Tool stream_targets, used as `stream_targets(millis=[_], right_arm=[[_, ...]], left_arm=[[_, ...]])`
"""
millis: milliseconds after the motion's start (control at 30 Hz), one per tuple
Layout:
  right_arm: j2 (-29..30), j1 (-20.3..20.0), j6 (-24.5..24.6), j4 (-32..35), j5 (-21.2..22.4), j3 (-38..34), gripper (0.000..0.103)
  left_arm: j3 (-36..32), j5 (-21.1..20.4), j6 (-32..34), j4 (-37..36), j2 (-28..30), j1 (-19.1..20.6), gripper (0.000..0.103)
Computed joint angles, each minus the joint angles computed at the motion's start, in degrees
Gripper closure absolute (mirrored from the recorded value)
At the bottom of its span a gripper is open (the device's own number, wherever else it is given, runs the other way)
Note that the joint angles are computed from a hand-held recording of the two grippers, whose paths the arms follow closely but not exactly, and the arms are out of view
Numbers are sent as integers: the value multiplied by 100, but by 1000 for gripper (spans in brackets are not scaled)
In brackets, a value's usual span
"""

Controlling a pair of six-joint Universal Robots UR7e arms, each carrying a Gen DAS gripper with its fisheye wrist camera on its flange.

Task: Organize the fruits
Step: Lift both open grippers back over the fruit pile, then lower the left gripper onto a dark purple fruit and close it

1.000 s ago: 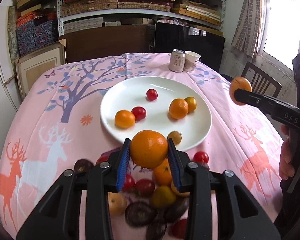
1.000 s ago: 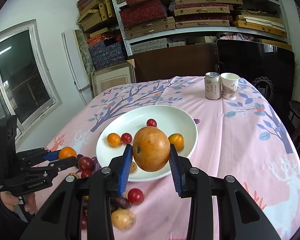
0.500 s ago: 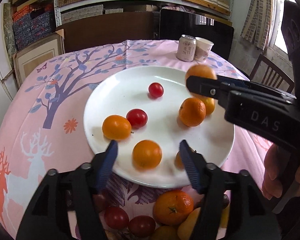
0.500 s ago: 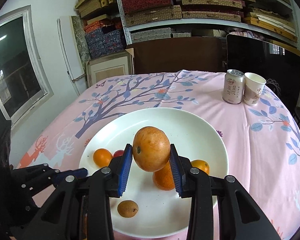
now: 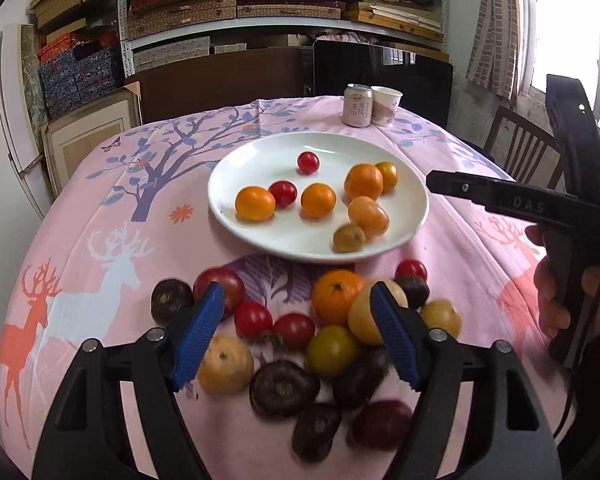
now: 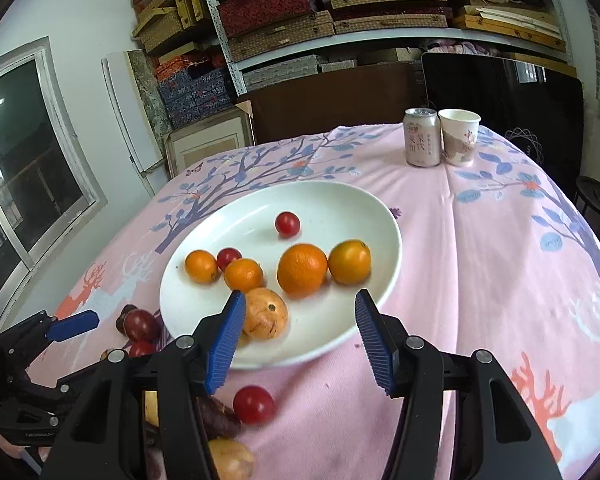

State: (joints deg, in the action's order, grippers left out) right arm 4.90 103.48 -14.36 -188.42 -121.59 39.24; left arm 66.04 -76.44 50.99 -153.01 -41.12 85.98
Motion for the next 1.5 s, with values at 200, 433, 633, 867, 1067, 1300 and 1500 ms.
stream_targets(millis=[200, 433, 633, 867, 1067, 1300, 1500], right_arm=[[-306, -8, 107, -615, -99, 896, 45], [-439, -33, 139, -942, -150, 1303, 45], [-504, -70, 260, -973, -208, 1427, 45], [-450, -48, 137, -869, -216, 1331, 45], [-447, -45, 128, -752, -209, 1315, 45], [-617, -41, 15, 65, 353, 1629, 45], [-465, 102, -263, 502, 255, 1438, 45]], left_arm=[[859, 74, 398, -272, -532, 188, 29], [1146, 176, 442, -537, -645, 312, 31], [1182, 317, 484, -399, -625, 280, 53], [1058, 346, 312, -207, -491, 254, 55], [1123, 24, 326, -203, -551, 298, 80], [638, -725, -637, 123, -527, 538, 80], [650, -681, -509, 78, -526, 537, 80]])
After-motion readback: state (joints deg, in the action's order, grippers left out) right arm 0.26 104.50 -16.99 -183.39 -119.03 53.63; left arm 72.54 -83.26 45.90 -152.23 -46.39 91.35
